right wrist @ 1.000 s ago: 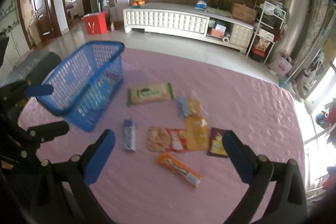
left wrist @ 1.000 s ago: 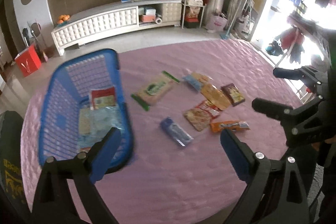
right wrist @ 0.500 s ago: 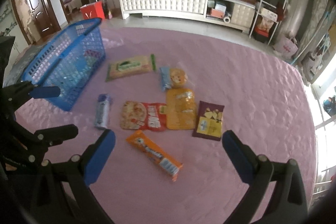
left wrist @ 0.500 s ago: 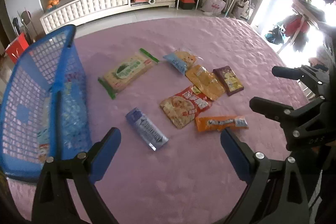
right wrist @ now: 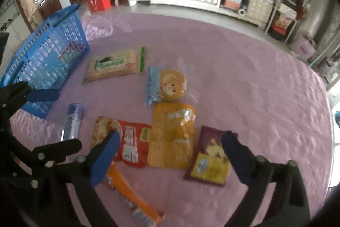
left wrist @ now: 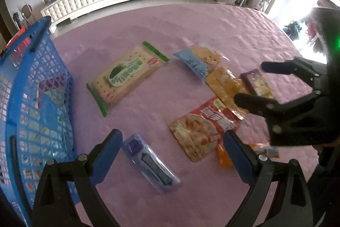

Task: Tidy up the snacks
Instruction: 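Close the right tool on the orange pouch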

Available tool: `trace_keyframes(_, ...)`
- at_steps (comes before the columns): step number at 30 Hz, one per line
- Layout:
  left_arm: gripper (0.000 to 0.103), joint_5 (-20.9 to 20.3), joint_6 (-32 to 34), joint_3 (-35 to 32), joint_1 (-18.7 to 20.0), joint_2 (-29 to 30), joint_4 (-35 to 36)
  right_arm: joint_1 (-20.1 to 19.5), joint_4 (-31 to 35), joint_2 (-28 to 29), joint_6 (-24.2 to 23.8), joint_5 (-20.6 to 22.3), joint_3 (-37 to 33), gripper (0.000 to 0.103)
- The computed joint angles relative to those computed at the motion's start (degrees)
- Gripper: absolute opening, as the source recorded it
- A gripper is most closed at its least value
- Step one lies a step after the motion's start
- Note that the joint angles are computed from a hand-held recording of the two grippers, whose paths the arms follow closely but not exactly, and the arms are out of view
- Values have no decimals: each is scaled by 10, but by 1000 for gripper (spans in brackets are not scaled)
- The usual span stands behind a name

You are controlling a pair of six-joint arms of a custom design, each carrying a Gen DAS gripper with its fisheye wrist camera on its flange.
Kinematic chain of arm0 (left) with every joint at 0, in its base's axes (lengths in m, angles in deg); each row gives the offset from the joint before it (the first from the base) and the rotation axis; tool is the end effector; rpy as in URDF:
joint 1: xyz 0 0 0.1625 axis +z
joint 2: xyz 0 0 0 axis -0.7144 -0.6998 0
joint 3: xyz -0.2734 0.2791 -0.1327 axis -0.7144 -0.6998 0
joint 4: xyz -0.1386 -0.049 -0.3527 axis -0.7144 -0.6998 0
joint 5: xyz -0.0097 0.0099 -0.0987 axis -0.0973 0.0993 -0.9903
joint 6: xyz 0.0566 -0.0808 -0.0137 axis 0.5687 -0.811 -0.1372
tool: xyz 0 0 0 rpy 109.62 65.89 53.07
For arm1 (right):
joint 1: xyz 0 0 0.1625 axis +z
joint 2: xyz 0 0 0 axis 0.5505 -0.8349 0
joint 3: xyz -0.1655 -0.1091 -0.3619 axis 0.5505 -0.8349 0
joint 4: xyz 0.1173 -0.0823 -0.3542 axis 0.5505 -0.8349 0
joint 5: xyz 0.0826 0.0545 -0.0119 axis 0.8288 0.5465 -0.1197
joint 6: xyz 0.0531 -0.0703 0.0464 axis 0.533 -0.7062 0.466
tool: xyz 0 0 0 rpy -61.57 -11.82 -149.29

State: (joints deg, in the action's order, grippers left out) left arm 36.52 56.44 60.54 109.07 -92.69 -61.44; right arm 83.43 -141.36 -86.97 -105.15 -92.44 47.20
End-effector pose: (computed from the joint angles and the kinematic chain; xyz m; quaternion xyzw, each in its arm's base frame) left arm -0.0249 -0.5084 0.2454 0.0975 0.9121 -0.2077 0.3396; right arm 0.3757 -0.5594 -0.0358 0.3716 -0.8881 0.0811 0.2580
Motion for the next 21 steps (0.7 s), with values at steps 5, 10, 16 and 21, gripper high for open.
trace_keyframes(5, 95, -8, 16, -13, 14, 9, 6, -16, 67, 26, 6, 1, -44, 79)
trace_keyframes(10, 95, -12, 26, -21, 28, 17, 7, -8, 67, 35, -25, -35, -38, 75)
trace_keyframes(16, 95, -23, 25, -10, 30, 4, 11, -11, 42, 16, -24, -33, -10, 54)
trace_keyframes(21, 95, -25, 19, -4, 29, -6, 16, -3, 18, 14, -23, -37, 8, 35)
